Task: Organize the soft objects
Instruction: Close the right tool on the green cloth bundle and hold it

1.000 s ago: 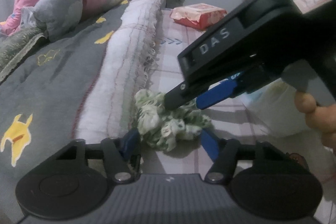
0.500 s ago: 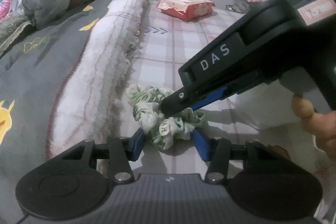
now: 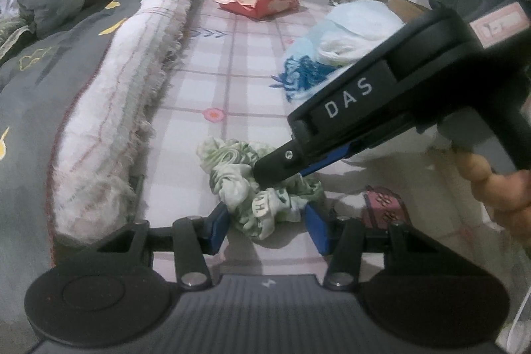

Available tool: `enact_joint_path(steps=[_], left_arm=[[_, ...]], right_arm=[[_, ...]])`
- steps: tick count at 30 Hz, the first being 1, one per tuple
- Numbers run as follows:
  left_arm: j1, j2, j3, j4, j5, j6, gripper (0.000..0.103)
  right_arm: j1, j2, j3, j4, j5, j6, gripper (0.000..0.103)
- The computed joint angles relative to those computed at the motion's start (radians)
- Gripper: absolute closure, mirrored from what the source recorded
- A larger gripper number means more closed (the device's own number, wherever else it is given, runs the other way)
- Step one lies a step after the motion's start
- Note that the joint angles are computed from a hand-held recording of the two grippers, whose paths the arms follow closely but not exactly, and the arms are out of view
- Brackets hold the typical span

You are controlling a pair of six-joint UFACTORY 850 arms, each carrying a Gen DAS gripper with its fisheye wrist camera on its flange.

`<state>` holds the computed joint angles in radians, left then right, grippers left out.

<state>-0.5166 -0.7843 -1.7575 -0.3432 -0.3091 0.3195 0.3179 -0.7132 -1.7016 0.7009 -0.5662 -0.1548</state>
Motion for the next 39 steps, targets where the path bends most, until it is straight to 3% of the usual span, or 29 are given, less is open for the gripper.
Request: enact_joint_path(steps=[11, 39], left_arm=[[-0.022, 0.013, 0.026, -0.025, -0.001, 0.063, 0.052], [-0.027, 0.011, 0.024, 0.012, 0.001, 0.037, 0.048]], right_arm=[[-0.017, 0.084, 0.145, 0.1, 0.05, -0.038, 0.075], [-0.022, 0.097, 0.171, 0.135, 0.066, -0.05, 0.074]])
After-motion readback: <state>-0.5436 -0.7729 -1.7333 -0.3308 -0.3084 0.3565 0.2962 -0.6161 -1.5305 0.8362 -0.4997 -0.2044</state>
